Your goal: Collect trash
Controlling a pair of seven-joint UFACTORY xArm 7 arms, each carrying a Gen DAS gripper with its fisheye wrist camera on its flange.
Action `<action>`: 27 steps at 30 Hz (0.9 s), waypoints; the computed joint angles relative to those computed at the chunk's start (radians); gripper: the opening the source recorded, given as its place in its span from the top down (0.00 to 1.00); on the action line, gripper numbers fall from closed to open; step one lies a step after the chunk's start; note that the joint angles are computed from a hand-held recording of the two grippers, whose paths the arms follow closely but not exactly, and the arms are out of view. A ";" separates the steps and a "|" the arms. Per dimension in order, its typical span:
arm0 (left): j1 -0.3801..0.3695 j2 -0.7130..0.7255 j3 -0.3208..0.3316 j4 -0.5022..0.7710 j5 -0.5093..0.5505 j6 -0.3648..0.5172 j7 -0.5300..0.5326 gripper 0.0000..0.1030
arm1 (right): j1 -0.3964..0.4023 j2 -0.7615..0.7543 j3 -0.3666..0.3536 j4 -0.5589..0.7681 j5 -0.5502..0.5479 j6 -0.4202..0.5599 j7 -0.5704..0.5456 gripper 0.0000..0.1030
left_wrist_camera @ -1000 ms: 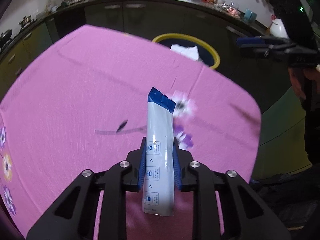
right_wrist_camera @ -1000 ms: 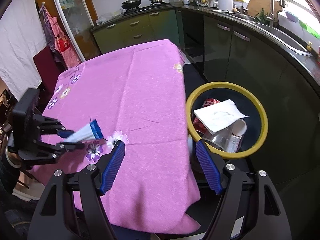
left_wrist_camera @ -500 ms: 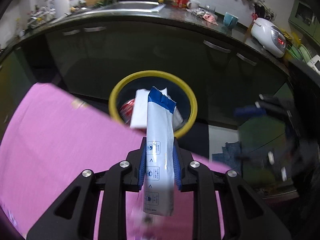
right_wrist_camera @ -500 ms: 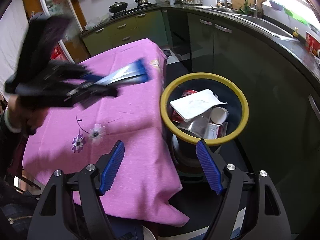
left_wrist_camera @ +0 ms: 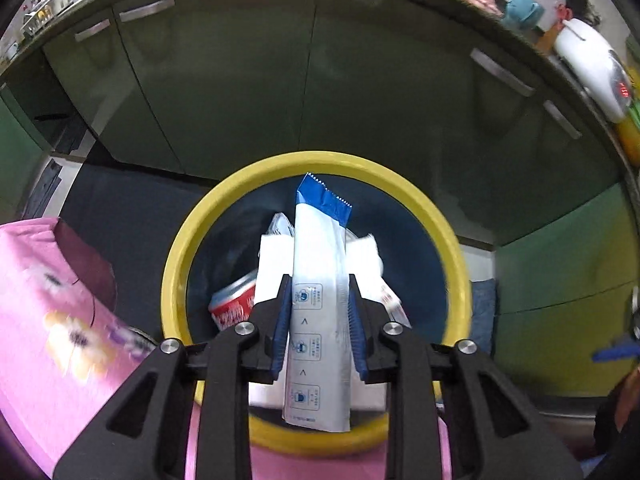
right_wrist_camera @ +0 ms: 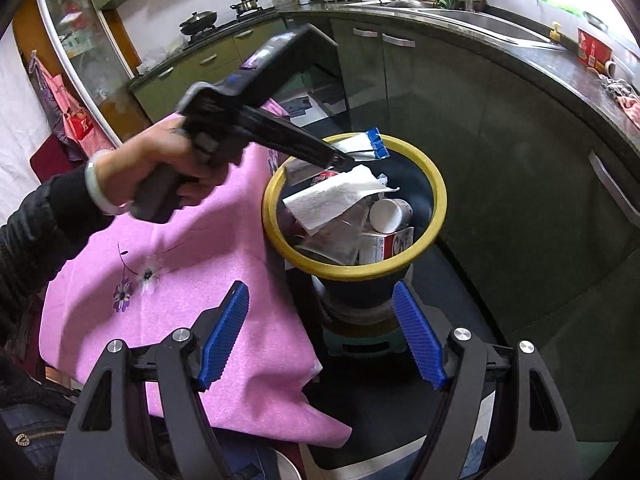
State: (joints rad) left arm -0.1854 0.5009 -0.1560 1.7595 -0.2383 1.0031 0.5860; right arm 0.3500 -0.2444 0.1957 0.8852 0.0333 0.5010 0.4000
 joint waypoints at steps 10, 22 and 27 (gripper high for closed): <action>0.038 -0.106 -0.013 -0.113 -0.076 -0.076 0.018 0.37 | 0.029 0.026 0.011 0.042 0.006 0.025 -0.028 0.24; 0.161 -0.960 0.224 -0.912 -0.320 -0.399 0.117 0.08 | 0.098 0.079 0.059 0.073 0.024 -0.053 -0.049 0.18; 0.315 -1.287 0.262 -1.138 -0.162 -0.471 -0.016 0.06 | 0.111 0.078 0.092 0.066 -0.062 -0.092 0.036 0.13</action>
State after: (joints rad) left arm 0.1291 -0.7862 0.1063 0.6212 -0.4001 0.5325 0.5701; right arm 0.4612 -0.1664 0.2880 0.9509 -0.0285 0.4086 0.4361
